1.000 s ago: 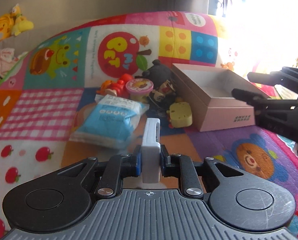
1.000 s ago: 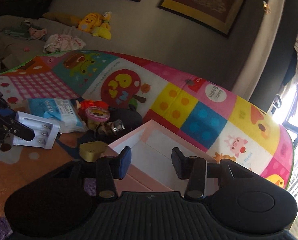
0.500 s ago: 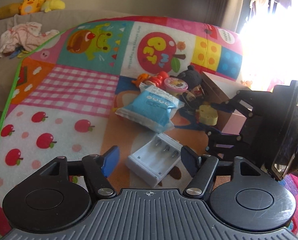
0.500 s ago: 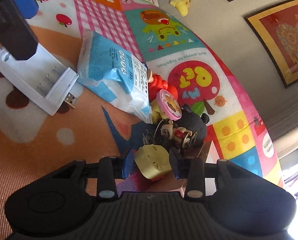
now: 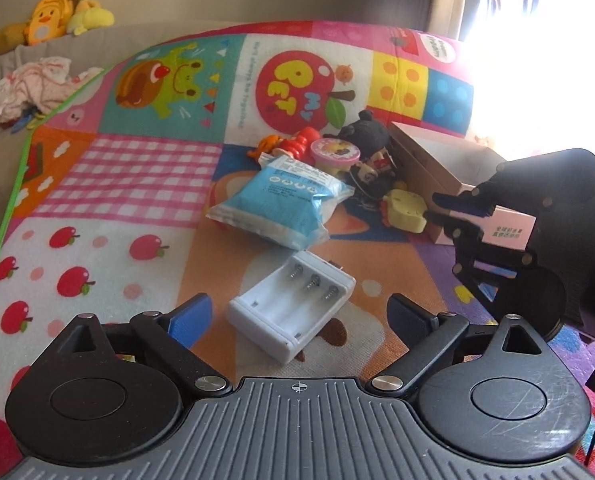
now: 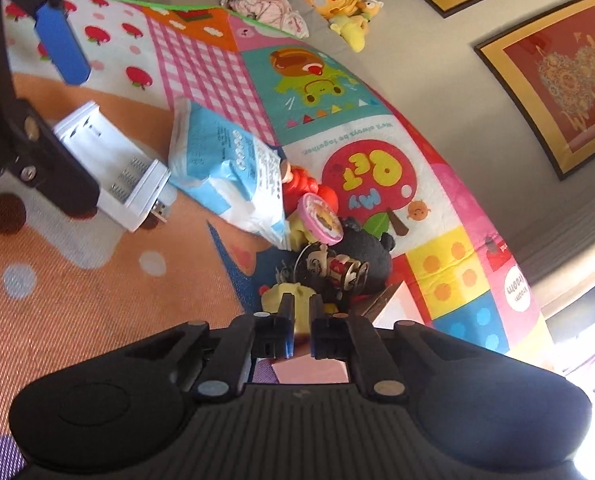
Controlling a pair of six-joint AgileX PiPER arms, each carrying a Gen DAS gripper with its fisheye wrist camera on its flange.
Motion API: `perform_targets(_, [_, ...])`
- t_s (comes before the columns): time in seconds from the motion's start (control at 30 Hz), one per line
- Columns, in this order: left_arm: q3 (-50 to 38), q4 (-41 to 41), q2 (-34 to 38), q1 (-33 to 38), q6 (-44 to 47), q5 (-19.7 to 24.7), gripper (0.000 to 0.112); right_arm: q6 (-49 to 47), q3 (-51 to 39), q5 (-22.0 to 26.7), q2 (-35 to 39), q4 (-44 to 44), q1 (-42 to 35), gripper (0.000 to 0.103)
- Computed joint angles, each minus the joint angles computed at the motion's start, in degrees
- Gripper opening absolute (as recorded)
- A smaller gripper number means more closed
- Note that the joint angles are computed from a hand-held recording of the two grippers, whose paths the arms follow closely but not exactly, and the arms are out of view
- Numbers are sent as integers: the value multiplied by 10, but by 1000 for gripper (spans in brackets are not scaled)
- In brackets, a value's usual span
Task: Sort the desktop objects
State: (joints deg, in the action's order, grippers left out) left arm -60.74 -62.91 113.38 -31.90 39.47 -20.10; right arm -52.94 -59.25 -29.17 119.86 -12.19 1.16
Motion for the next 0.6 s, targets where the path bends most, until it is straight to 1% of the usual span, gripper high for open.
perform_targets(0.03, [-1, -7, 2, -4, 7, -9, 100, -3, -8, 9, 6, 8, 3, 27])
perform_targets(0.07, [1, 2, 3, -4, -3, -13, 100, -2, -16, 17, 13, 18, 6, 34])
perform_targets(0.13, [8, 34, 3, -2, -38, -13, 101, -12, -34, 29, 25, 42, 14, 36])
perform_targets(0.17, [11, 53, 4, 0, -60, -15, 101, -35, -41, 28, 34, 66, 21, 36])
perform_targets(0.2, [14, 68, 5, 1, -79, -17, 101, -64, -45, 18, 43, 90, 28, 36])
perform_targets(0.23, [14, 61, 8, 1, -75, -20, 102, -91, -50, 6, 52, 114, 34, 36])
perform_targets(0.3, [13, 42, 15, 2, -66, -29, 102, -143, -64, -7, 65, 157, 45, 37])
perform_targets(0.33, [14, 44, 14, 7, -78, -24, 102, -152, -74, 5, 67, 167, 48, 37])
perform_targets(0.37, [19, 68, 12, 14, -111, -19, 102, -159, -85, 22, 68, 178, 49, 37])
perform_targets(0.43, [32, 125, 6, 24, -177, -21, 102, -169, -100, 40, 71, 192, 50, 36])
perform_targets(0.47, [37, 137, 4, 25, -189, -25, 102, -168, -105, 49, 71, 194, 49, 34])
perform_targets(0.5, [39, 132, 2, 23, -183, -28, 102, -162, -108, 60, 69, 191, 48, 31])
perform_targets(0.53, [40, 126, 1, 22, -176, -31, 102, -157, -103, 57, 68, 187, 48, 23])
perform_targets(0.6, [41, 116, 0, 20, -166, -30, 102, -142, -72, -1, 65, 160, 46, 20])
